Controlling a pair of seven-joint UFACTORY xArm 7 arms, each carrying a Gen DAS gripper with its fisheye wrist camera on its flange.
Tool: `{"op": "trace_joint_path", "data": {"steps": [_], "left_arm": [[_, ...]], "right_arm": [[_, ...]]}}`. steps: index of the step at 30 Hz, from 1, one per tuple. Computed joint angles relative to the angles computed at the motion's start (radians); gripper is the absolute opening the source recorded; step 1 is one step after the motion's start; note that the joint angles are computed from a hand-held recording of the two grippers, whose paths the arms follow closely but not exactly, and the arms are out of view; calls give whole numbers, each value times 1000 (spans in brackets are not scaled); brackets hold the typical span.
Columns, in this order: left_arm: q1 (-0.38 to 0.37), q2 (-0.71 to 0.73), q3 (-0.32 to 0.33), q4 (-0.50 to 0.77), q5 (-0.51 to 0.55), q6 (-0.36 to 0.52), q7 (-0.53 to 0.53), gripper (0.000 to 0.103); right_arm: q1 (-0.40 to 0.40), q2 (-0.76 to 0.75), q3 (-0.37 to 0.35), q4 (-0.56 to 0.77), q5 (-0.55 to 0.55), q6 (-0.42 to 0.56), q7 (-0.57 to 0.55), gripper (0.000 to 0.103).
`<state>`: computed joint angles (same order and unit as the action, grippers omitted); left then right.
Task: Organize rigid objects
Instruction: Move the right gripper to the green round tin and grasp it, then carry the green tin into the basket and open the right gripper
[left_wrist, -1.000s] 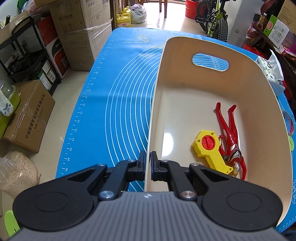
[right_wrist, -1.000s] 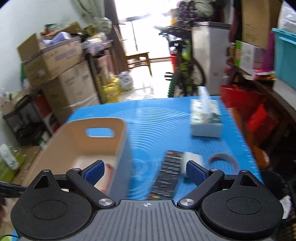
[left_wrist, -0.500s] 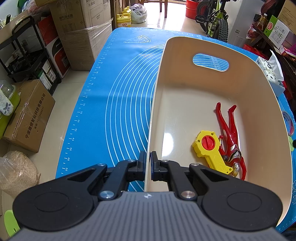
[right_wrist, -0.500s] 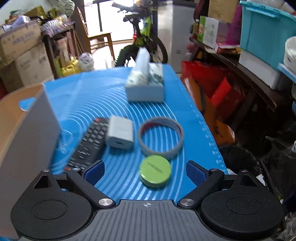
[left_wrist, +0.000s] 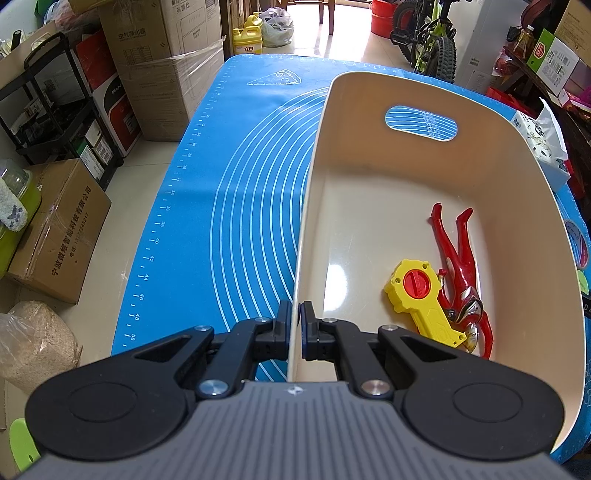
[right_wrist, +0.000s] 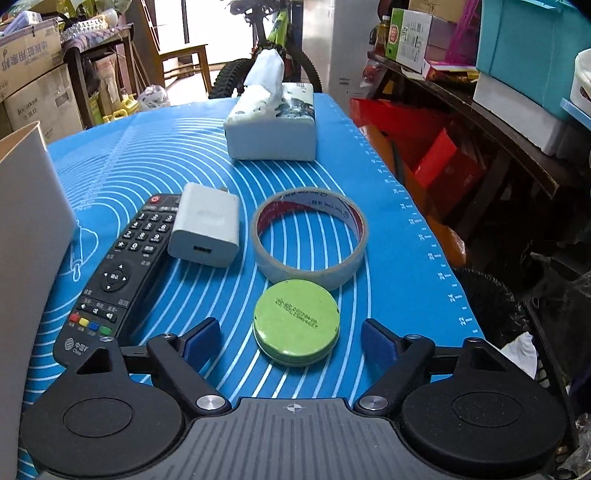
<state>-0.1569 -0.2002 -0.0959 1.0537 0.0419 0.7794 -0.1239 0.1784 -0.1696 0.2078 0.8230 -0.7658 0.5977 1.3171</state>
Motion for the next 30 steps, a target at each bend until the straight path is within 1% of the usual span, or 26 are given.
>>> {"op": "trace_joint_path", "data": {"steps": [3,6,8,12,14,15,17,23,26,30], "left_arm": [[0,0,-1,1,2,0,-2,8],[-1,1,-1,1,3,0,-5,8],[-1,1,-1,1,4,0,-5,8],[-1,1,-1,1,4,0,-5,8],[-1,1,-1,1,5,0,-5,8],[-1,1,-1,0,5,0,-4,8],[-1,1,-1,1,4,0,-4,8],[-1,4,-3,5,12,7,-10,9],[-2,4,-3,5,12,7,-10,9],[-2,4,-3,6,10,8,-12,9]], "right_arm": [[-6,0,4,-8,-46,-16,27,83],[-8,-6,10,-18,-89,-31,58,77],[-7,-9,9,-22,-98,-48,58,69],[-10,-16,11,-29,-106,-61,63,65],[-12,-20,17,-29,-118,-44,78,56],[-14,-23,17,-31,-121,-43,87,55],[-16,-27,14,-36,-117,-51,89,55],[-13,-38,29,-33,-145,-4,104,55],[-13,-63,34,-38,-151,15,131,55],[-17,-107,48,-48,-151,25,126,55]]}}
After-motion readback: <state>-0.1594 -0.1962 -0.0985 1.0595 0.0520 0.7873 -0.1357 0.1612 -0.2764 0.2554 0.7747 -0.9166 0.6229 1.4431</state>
